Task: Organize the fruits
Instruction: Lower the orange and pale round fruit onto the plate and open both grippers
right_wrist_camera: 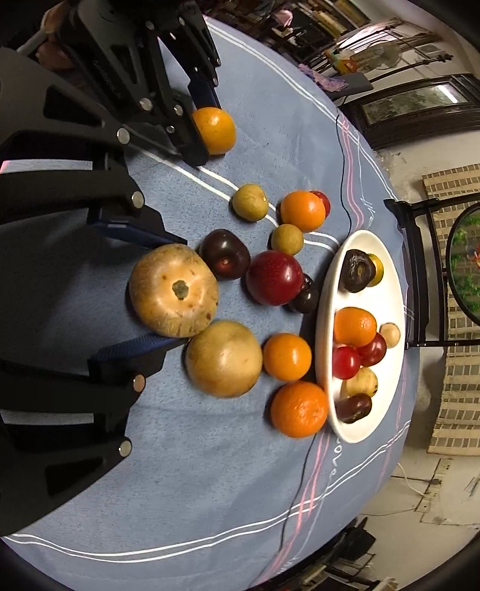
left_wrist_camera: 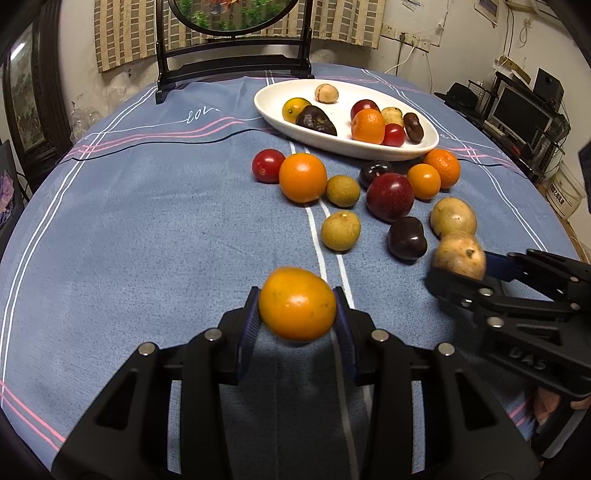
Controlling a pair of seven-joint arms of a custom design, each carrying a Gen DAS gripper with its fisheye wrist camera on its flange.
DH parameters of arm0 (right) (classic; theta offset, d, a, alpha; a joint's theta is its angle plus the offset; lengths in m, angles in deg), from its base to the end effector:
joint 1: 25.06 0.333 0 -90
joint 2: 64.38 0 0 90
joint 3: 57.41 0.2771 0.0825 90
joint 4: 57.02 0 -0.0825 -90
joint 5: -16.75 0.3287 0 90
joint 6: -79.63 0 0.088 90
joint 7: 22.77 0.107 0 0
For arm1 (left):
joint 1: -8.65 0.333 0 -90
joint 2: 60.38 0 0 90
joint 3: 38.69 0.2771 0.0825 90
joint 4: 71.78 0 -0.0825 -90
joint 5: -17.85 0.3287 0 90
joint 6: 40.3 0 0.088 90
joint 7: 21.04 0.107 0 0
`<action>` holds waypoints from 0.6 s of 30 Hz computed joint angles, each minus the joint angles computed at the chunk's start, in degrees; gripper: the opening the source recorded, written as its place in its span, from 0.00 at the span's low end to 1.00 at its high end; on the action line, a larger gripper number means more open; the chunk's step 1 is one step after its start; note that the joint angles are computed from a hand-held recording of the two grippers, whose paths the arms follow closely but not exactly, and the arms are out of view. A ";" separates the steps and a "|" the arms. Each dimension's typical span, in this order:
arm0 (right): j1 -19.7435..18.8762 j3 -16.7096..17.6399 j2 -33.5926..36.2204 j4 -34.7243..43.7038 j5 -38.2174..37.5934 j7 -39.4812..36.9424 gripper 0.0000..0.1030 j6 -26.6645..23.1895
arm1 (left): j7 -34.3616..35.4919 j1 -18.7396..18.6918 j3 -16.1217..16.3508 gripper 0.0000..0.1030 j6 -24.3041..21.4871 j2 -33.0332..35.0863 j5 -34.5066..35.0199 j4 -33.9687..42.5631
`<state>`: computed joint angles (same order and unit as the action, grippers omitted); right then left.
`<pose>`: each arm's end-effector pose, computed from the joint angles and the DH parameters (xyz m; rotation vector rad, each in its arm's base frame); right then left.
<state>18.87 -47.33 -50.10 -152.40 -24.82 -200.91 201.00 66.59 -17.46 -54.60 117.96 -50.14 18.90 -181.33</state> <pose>0.3825 0.4595 0.4730 -1.4988 2.1382 -0.6028 0.4450 -0.3894 0.4741 -1.1846 2.4982 -0.9178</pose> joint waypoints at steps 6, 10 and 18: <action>-0.75 1.23 -7.02 -8.77 -1.21 5.83 0.44 2.01 | -1.76 -0.73 0.61 0.38 -0.74 0.16 2.66 0.64; -1.94 2.76 -11.46 -12.97 -3.03 8.76 0.44 1.20 | -2.19 -0.89 0.76 0.38 -1.53 0.71 4.27 2.80; -5.14 4.79 -15.42 -13.14 -7.91 8.04 0.44 -2.87 | -1.38 -2.77 1.59 0.38 -4.20 7.73 4.60 19.20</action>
<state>13.74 -42.53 -65.52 -165.54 -32.72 -192.87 198.14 65.20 -20.23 -53.01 113.76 -42.41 23.50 -162.13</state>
